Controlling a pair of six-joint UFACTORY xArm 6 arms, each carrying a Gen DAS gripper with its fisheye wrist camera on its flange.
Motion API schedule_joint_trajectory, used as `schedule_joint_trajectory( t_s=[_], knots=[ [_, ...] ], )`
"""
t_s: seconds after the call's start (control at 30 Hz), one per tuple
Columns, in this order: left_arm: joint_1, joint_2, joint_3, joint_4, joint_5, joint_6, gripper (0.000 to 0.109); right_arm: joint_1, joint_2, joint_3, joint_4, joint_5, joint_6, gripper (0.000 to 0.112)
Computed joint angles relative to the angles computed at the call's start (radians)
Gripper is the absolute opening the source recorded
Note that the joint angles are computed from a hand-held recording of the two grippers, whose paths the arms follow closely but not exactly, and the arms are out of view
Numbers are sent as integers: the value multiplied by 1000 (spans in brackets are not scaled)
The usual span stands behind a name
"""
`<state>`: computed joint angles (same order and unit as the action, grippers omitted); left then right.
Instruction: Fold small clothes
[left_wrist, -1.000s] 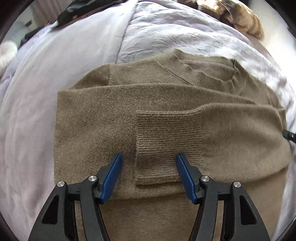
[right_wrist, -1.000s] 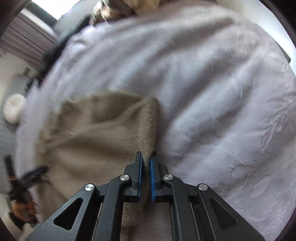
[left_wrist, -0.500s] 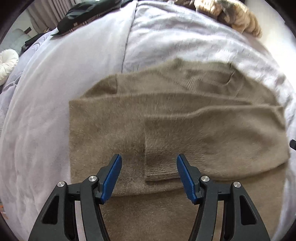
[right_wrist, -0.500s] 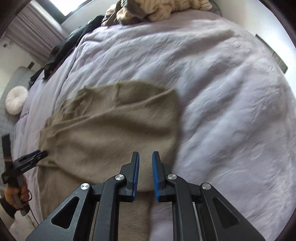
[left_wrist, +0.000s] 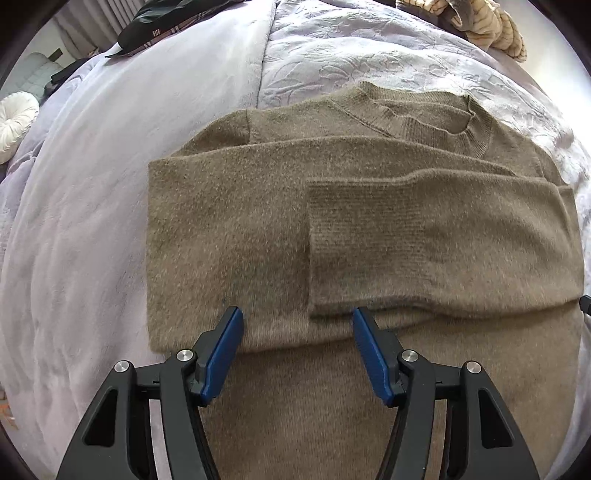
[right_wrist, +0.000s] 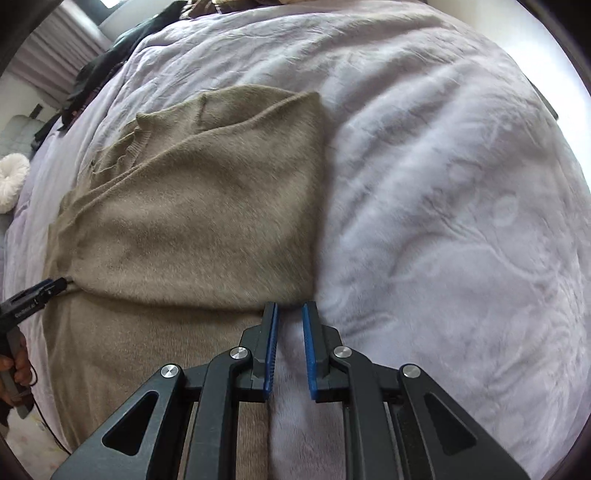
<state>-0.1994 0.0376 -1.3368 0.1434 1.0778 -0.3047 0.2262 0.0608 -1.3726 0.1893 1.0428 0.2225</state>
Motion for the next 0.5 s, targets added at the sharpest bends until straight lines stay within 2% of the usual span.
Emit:
schedule_joint_trajectory(
  t_s=[0.07, 0.5],
  knots=[
    [-2, -13, 5, -8, 10, 1, 63, -5, -20, 9, 0, 7, 3, 17],
    [-42, -140, 70, -47, 115, -53, 63, 39, -48, -9, 17, 50, 74, 17]
  ],
)
